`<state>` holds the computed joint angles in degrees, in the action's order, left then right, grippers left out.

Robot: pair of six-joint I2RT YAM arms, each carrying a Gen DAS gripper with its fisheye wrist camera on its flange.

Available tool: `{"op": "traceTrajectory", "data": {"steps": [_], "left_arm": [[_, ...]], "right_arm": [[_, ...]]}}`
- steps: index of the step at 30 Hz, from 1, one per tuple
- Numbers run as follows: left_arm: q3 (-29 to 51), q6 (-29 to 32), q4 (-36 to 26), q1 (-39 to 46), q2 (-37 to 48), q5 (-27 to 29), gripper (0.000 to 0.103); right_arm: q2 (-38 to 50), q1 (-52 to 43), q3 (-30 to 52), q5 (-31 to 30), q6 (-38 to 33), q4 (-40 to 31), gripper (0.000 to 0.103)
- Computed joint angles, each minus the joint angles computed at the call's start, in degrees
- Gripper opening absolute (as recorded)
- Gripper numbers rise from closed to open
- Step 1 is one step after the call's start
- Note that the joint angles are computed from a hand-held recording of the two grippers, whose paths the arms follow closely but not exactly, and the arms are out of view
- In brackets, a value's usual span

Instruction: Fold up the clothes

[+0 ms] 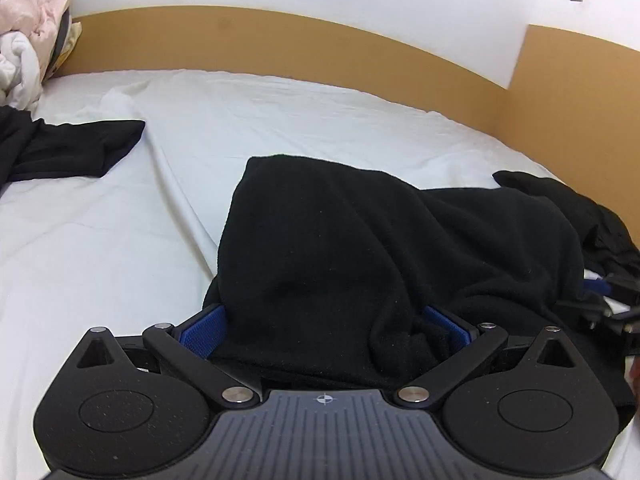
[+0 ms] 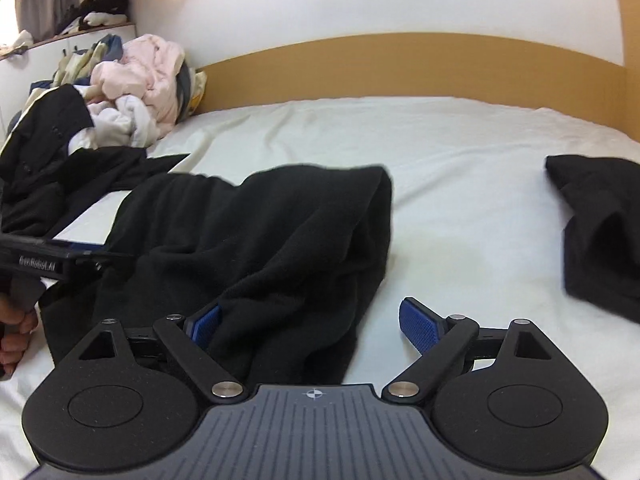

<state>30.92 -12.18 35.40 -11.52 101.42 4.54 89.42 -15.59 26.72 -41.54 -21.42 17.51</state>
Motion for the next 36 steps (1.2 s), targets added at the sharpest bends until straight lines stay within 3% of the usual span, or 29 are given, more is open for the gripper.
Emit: {"op": "traceTrajectory", "data": {"steps": [2,6,9,11,12,14,17,20,24,36], "left_arm": [[1.5,0.1,-4.1,-0.2,-2.3,-0.7,0.102],[-0.7,0.0,-3.8,2.4,-12.6,2.7,0.102],[-2.9,-1.5,-1.3,4.1,-18.8,3.8,0.102],[-4.4,-1.4,1.1,4.2,-21.4,2.4,0.102],[-4.5,0.1,1.4,2.9,-20.7,0.5,0.102],[-1.6,2.1,-1.1,2.1,-14.5,-1.6,0.102],[8.0,0.9,-11.7,3.1,0.1,3.0,0.102],[7.1,2.5,-6.2,1.6,2.8,1.6,0.102],[6.5,2.1,-0.9,1.8,5.3,1.8,0.102],[7.5,1.2,0.1,1.1,6.8,0.3,0.102]], "right_arm": [[-2.0,-0.1,-0.3,-0.3,0.5,-0.3,0.092],[-6.1,-1.8,-1.3,-3.1,2.9,2.3,0.092],[-7.2,-4.0,-2.5,-4.8,8.2,8.7,0.092],[0.1,0.8,-1.2,0.3,13.5,19.3,0.095],[4.0,3.7,0.3,3.2,14.2,21.6,0.095],[8.1,6.8,3.3,6.1,10.4,17.3,0.095],[12.4,8.0,6.5,7.9,6.5,10.0,0.095],[14.8,7.3,8.7,7.0,8.1,8.2,0.103],[15.5,7.4,9.3,7.5,7.9,8.3,0.103],[15.8,9.2,10.6,8.6,9.7,8.2,0.103]]}}
